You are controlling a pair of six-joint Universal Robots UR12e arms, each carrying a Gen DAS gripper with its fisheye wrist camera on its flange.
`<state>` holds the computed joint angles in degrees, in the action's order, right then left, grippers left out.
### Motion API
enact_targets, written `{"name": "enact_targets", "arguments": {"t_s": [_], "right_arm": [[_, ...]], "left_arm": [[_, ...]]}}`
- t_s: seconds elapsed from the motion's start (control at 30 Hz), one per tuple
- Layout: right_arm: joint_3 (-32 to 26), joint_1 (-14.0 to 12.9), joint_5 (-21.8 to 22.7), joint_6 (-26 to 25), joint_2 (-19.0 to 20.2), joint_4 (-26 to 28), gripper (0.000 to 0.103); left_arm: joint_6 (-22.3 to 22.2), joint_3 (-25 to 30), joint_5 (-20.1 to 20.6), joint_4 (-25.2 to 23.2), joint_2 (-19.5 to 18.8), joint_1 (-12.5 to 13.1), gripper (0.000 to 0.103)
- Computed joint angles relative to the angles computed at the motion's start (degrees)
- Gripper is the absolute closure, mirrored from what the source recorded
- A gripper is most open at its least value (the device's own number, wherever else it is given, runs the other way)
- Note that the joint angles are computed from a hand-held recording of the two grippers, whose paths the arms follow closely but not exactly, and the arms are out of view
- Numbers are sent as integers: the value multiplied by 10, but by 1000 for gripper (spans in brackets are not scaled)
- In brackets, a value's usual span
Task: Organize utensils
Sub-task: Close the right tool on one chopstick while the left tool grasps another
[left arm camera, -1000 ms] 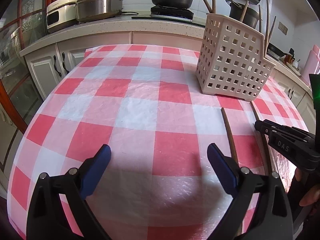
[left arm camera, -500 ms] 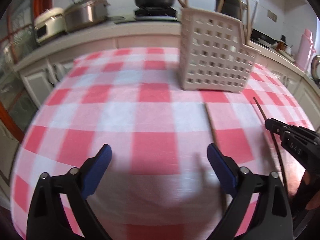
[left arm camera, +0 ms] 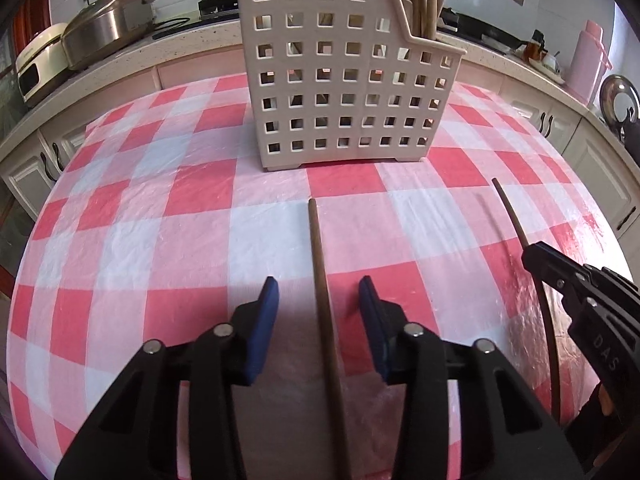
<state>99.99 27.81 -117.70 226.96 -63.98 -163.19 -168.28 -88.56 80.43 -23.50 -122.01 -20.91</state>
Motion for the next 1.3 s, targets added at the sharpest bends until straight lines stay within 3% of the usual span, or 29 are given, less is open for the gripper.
{"name": "enact_targets", "arguments": {"t_s": [0.1,0.17,0.23,0.4,0.5,0.83,1.07,1.2,1.3], "right_arm": [[3,-1,4,2,-1,-6,96],[3,-1,6,2,-1,-5,96],[2,-1,6,1,-1,-2,96],[0,0,2,2,0,1,96],[6,2,-4,-5,-1,-23,96],[9,21,-39,-44,0,-87,96],[0,39,-65,-82,-1,-114,97],[-9,42,-77,-87,-2,-84,96],[-6,29,-35,-65,-8,-45,91]], "left_arm": [[6,4,5,-8,-1,0,73],[11,6,6,-10,-2,0,87],[18,7,6,-13,-2,0,96],[22,4,9,-5,-1,-1,96],[8,-2,-5,-1,3,3,97],[-33,-59,-49,97,40,27,97],[-55,-86,-72,140,66,43,97],[-47,-98,-67,154,75,44,97],[-45,-102,-69,149,77,45,97]]}}
